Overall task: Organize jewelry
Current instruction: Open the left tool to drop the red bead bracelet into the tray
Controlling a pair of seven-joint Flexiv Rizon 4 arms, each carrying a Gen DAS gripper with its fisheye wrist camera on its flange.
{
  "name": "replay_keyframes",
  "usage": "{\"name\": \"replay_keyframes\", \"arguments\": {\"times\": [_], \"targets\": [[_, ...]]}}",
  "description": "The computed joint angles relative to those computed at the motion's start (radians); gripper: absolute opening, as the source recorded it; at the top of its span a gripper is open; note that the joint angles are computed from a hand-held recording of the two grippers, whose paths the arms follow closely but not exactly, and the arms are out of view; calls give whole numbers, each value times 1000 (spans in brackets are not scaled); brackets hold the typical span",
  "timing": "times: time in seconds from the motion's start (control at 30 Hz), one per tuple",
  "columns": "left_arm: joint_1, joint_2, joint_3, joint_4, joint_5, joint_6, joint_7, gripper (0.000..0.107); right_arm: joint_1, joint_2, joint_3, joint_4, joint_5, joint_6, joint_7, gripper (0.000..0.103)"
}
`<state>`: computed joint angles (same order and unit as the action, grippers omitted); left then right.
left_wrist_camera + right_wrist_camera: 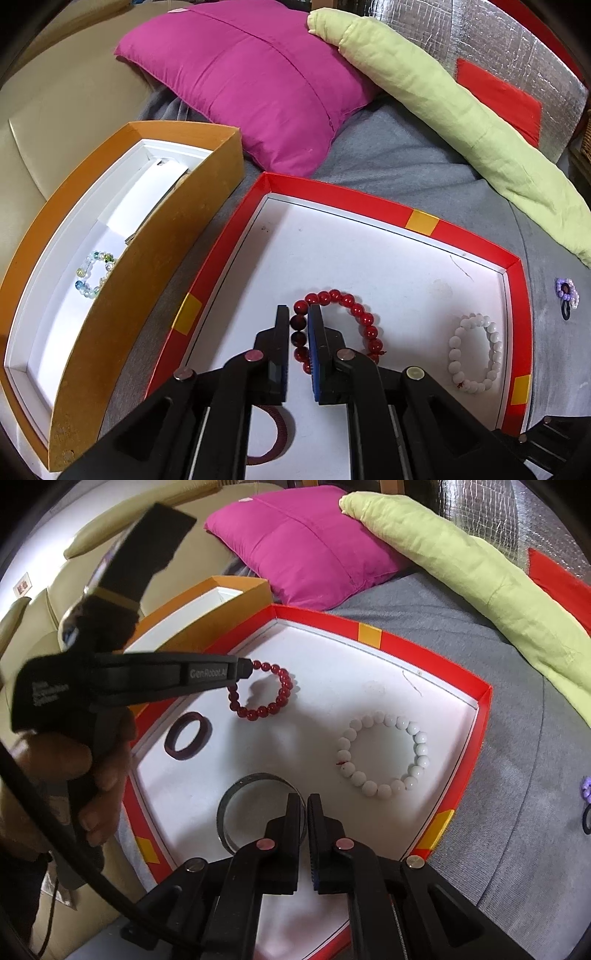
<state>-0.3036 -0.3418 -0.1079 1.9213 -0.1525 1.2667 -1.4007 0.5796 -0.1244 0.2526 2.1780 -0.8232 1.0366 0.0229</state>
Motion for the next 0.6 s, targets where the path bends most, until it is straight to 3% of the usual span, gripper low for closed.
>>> {"name": "replay_keyframes", "arguments": {"times": [0.07,0.13,0.2,0.47,0.5,0.57,0.6], "targets": [[0,2,2,0,0,-10,-4,14,-3,10,-3,7,-14,14,19,6],[-2,6,8,1,5,-15,-11,34,-9,21,-4,17,-34,28,45,6],[-15,11,27,2,33,-3,-39,45,-16,38,-4,30,-53,40,70,6],[-12,68,24,43,40,27,-77,54,-67,135,20,104,-107,71,175,9],[-14,74,23,48,41,33,-84,57,-74,148,26,113,-107,70,181,17],[-17,89,15,63,35,50,-95,62,-91,189,40,143,-107,60,209,45],[-19,98,12,71,30,58,-102,64,-98,206,48,155,-104,50,219,67]]}}
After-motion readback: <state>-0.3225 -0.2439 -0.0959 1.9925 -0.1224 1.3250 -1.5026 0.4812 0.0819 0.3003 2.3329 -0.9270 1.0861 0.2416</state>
